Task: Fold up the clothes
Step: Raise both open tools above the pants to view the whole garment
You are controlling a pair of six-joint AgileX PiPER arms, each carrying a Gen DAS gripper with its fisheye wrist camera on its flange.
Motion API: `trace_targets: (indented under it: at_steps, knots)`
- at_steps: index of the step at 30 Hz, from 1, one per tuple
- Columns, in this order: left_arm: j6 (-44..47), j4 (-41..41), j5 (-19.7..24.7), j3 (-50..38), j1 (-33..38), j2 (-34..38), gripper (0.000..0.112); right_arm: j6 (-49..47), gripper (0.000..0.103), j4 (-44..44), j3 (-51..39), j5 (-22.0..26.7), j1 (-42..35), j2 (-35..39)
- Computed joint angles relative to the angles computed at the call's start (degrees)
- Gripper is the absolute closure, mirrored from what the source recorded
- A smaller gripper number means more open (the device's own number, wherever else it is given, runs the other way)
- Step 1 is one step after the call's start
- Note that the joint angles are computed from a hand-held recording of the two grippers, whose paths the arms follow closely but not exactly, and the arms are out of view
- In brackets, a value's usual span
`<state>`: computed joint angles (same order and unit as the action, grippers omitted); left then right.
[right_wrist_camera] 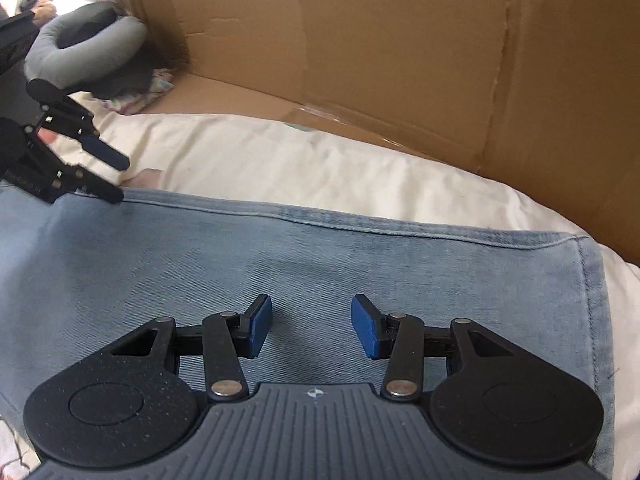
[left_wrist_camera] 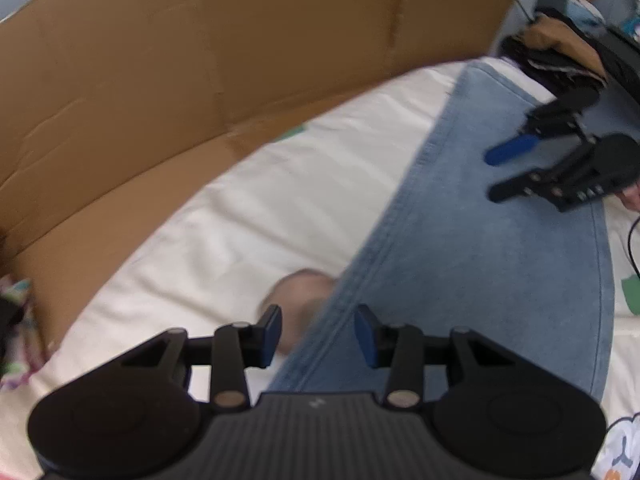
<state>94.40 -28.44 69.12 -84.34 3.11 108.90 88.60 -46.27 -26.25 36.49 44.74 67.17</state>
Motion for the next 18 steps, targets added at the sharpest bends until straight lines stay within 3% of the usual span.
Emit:
trace_targets:
  at_steps: [5,9,13,18]
  knots:
    - [2.71,0.8,-4.55,4.63,-1.06,0.17,0.075,-1.69,0.05,-0.64,-1.56,-2.15,-3.04,4.24]
    - [5.17,-0.35,-8.19,6.59,-1.24,-0.1,0.092,-1.08,0.05,-2.12,-2.78,-5.72,-7.64,6.93]
    - [5.29,-0.68,-11.63,9.87,-2.03,-2.09,0.092,-0.61,0.05,-4.27,-4.69,-7.17,-10.45,9.96]
    - [0.73,-0.14,-12.51,11.23,-1.56,-4.69,0.086,-1.2,0.05,-3.79,-7.44,-6.96,-12.35,12.75]
